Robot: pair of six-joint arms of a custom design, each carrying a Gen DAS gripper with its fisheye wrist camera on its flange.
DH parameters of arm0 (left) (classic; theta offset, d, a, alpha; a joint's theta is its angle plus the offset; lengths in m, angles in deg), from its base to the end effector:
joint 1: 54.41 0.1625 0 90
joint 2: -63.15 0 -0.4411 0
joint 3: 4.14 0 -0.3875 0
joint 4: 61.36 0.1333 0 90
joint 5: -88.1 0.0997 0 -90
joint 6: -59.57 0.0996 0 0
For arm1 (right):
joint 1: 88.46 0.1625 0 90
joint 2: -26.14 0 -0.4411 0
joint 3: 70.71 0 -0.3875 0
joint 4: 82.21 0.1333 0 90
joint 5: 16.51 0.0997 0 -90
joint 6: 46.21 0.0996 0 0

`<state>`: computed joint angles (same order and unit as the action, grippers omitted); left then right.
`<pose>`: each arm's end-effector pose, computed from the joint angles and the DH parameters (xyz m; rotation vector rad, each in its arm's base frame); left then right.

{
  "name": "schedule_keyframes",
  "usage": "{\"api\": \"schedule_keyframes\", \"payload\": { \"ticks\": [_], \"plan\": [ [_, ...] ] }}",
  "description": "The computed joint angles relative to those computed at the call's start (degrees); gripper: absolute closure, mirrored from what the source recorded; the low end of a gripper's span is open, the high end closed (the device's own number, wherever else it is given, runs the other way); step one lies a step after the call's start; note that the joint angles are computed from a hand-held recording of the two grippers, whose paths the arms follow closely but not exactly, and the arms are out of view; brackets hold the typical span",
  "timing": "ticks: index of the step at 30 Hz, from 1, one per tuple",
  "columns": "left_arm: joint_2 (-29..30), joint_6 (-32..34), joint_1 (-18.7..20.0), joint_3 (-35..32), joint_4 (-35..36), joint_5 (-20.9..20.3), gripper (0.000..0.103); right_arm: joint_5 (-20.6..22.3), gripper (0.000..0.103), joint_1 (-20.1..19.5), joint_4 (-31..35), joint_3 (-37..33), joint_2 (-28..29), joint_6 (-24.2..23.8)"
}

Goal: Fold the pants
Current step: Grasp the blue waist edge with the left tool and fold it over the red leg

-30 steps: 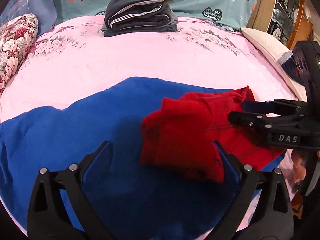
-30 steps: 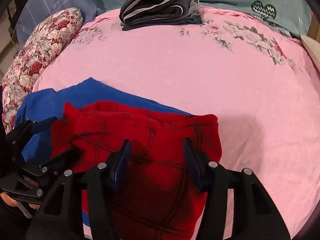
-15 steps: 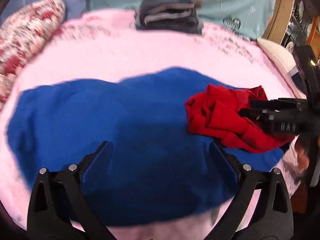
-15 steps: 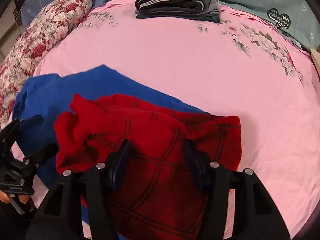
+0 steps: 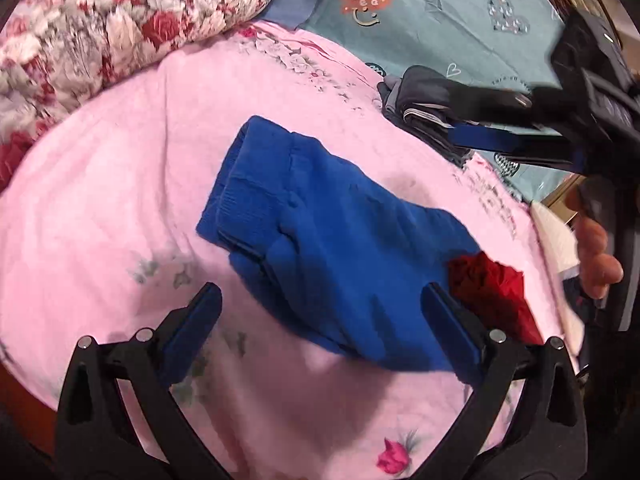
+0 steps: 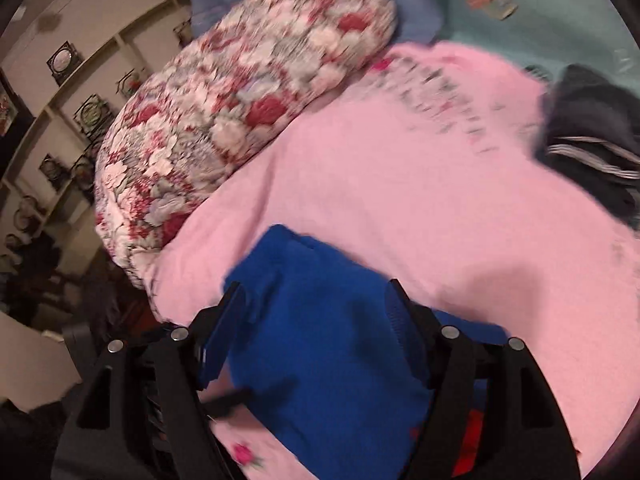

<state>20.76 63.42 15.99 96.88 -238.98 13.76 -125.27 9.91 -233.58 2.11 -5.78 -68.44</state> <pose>-0.0709 -0.6766 0.0935 0.4784 2.8020 -0.7810 0.2157 -0.7705 0.0885 0.6449 -2.6674 0.4370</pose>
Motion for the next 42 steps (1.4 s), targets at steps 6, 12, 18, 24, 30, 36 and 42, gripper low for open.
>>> {"api": "schedule_keyframes", "payload": {
  "ticks": [6,12,18,24,30,36,42],
  "plan": [
    [1.6,-1.1,2.2,-4.9,5.8,-3.0,0.002,-5.5,0.031,2.1,13.3,-17.0,11.9,1.6],
    [2.0,-1.2,2.4,-5.5,5.9,-3.9,0.002,-10.5,0.031,1.8,20.2,-24.0,17.6,0.0],
    [3.8,1.1,1.4,-5.1,2.1,-2.0,0.031,-12.8,0.069,1.4,18.3,-22.4,17.5,-2.7],
    [2.4,1.8,0.3,-3.1,1.0,-3.2,0.068,-5.2,0.073,0.7,4.7,-9.5,9.3,-7.8],
    [1.2,9.1,-6.0,0.8,-6.7,-1.2,0.058,6.2,0.073,-1.1,-10.6,7.8,-3.6,-9.5],
    [1.8,16.4,-12.0,2.4,-6.0,-5.3,0.056,17.6,0.072,-7.0,-29.9,28.9,-19.2,-8.3],
    [9.0,21.5,-16.9,-1.3,3.1,-7.9,0.028,24.6,0.060,-18.9,-43.1,44.6,-29.6,-3.0]
  ]
}}
